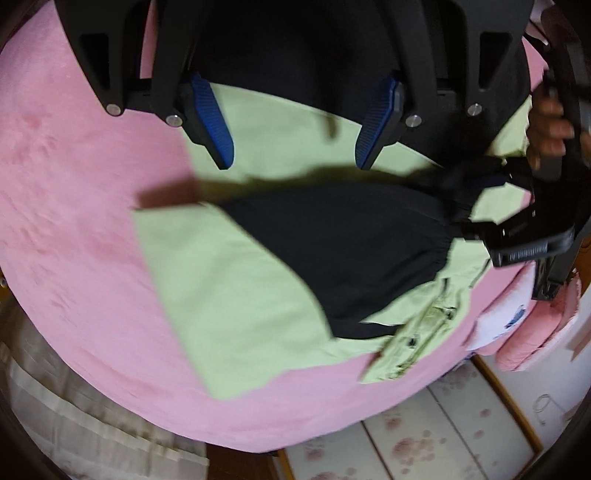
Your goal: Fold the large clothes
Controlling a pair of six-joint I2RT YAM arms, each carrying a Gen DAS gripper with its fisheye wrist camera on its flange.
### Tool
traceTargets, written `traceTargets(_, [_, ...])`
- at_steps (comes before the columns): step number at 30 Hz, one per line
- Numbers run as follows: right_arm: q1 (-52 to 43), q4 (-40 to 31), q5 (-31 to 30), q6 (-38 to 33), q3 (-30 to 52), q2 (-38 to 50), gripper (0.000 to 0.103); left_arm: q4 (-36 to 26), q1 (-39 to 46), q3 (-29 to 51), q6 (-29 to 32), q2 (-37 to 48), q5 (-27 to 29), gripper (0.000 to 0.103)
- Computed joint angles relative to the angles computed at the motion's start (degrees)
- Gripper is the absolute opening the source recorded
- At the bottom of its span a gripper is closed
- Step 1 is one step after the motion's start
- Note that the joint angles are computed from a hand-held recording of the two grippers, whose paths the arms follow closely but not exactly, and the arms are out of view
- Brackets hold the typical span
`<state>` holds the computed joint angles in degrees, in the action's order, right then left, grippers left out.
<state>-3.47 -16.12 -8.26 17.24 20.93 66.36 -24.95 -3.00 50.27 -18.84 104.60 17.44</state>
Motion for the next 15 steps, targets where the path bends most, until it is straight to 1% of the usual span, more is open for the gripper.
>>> traceTargets(2, [-5.2,-0.5,-1.5,-5.0,-0.7,1.2,0.068,2.4,-2.9,-0.6,-3.0,0.0,-3.1,0.061])
traceTargets(3, [-7.3,-0.1,-2.1,-7.2,-0.7,2.5,0.068,2.9,-4.6,-0.4,-4.8,0.5,-5.1,0.047])
traceTargets(4, [-9.1,0.5,-2.4,-9.3,-0.8,3.9,0.068,3.0,-5.6,-0.2,-5.8,0.9,-5.8,0.039])
traceTargets(5, [-10.5,1.2,-2.8,-11.2,-0.6,5.5,0.068,3.1,-6.9,-0.1,-7.2,1.2,-7.1,0.036])
traceTargets(6, [-11.9,1.7,-3.5,-12.8,-0.4,6.7,0.068,3.4,-7.9,-0.2,-8.5,1.0,-8.1,0.026])
traceTargets(9, [-15.3,3.4,-5.9,-18.0,0.4,10.4,0.068,4.4,-10.5,-1.3,-12.4,-1.9,-10.2,0.024])
traceTargets(11, [-16.0,4.7,-6.8,-20.9,1.2,12.6,0.068,4.4,-12.1,-1.5,-13.8,-4.4,-11.2,0.023])
traceTargets(14, [-15.7,6.1,-6.9,-24.1,2.3,14.3,0.068,6.1,-14.1,-2.0,-16.5,-10.7,-10.2,0.021])
traceTargets(15, [-15.2,6.6,-6.7,-24.2,2.6,14.8,0.068,6.0,-14.8,-1.4,-17.3,-12.5,-10.2,0.021])
